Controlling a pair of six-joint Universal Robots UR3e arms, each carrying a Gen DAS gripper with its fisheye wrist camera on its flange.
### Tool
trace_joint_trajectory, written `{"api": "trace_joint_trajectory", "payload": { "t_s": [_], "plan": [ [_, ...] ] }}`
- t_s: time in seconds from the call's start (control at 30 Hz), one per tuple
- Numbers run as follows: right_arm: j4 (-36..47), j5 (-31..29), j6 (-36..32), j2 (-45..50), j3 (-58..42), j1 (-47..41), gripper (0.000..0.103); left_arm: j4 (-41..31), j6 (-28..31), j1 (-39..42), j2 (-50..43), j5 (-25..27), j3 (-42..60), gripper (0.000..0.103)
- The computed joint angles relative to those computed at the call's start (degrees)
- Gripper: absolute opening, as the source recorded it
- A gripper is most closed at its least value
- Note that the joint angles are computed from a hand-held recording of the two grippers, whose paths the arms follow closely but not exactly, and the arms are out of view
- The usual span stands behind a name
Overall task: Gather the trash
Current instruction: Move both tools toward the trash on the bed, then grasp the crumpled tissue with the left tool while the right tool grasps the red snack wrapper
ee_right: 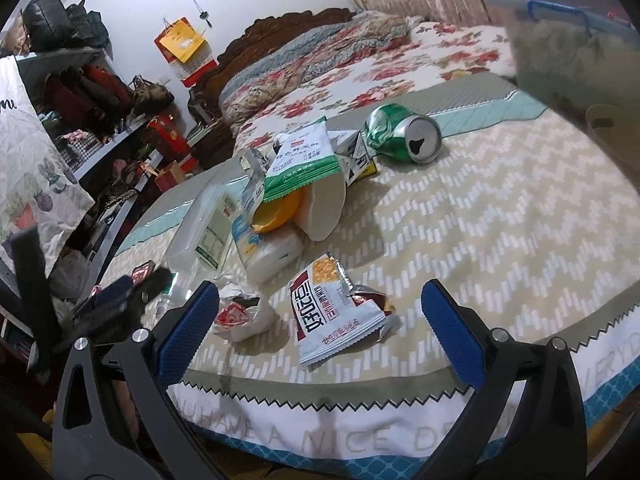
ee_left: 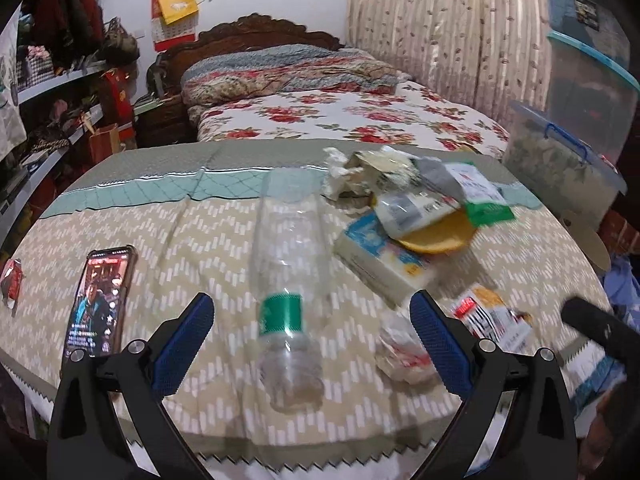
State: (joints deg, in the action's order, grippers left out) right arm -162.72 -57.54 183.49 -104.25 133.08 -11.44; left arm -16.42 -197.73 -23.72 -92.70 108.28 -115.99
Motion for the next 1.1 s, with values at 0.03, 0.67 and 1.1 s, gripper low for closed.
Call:
{"api": "trace_joint_trajectory", "payload": {
  "t_s": [0.03, 0.67, 1.1],
  "plan": [
    [-0.3, -0.4, 0.1, -0.3, 0.1, 0.2, 0.098, 0.1, 0.3, -0.5, -0.1, 0.1, -0.3, 0.094],
    [5.5, 1.5, -3.6, 0.1, -1.5, 1.3, 0.100, 7.8, 2.1, 7.6, 8.4, -7.2, -11.5, 0.094],
    [5.7, -2.6, -5.0, 1.9, -2.7, -1.2, 0.061, 8.6, 11.0, 7.6, 4.8, -14.0, -7.6, 0.093]
  ]
}}
